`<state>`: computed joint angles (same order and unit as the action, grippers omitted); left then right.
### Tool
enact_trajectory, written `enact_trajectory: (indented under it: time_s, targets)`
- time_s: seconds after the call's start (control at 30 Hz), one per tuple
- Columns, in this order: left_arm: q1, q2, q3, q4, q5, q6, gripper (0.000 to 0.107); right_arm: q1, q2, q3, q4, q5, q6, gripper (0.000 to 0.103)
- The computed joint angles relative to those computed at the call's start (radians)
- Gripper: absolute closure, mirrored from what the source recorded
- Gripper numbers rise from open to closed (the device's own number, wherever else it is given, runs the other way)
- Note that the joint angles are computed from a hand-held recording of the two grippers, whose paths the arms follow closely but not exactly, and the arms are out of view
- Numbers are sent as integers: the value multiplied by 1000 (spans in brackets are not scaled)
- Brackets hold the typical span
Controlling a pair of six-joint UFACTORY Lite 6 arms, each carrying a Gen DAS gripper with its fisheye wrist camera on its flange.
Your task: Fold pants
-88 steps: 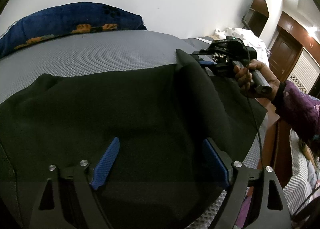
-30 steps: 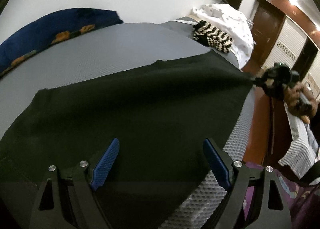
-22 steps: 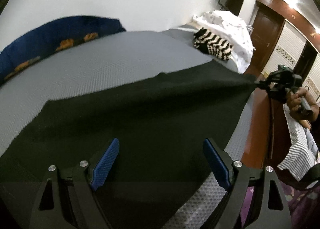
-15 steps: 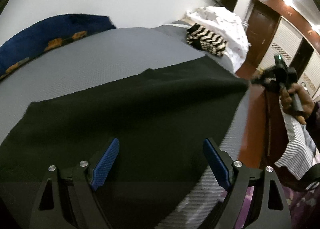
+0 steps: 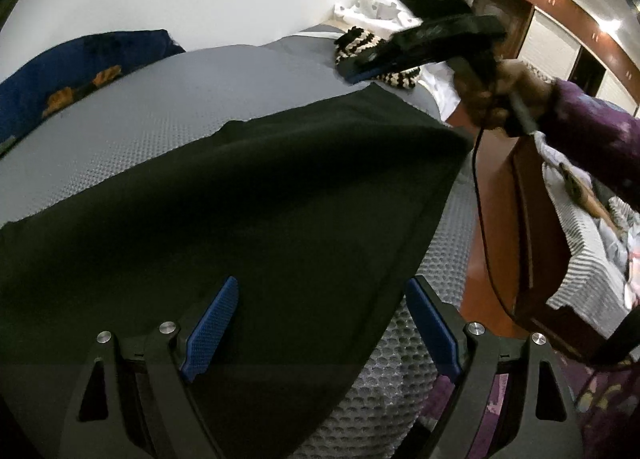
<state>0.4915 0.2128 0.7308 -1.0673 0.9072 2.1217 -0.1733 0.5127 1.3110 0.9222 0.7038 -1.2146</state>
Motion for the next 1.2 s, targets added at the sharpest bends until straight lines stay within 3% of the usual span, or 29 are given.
enact_trajectory:
  time_s: [0.1,0.37,0.47,0.53,0.7,0.83,0.93,1.07,1.2]
  targets:
    - [7,19,11,-2,13,-2,21,45,61,71,-91,-29,-21,52]
    - [5,32,20,-5,19,-5,21,120,233,276,-435,63,65,51]
    - [-7,50,40,-4,18,-13,18,143,273,355,-520,87,131,66]
    - [-12,50,40,-5,10,-5,17,167,272,361,-553,77,144,83]
    - [-12,41,30,-5,2,4,17,242,142,183,-683,-81,196,96]
    - [-9,33,23,-3,2,5,17,264,21,25,-731,-217,224,99]
    - [-12,29,26,6,1,-8,17,254,-47,-70,-661,-309,204,99]
    - [-4,36,40,18,14,-37,17,204,-50,-59,-513,-327,136,99]
    - [-2,39,46,19,18,-50,17,237,-24,-86,-551,-438,235,101]
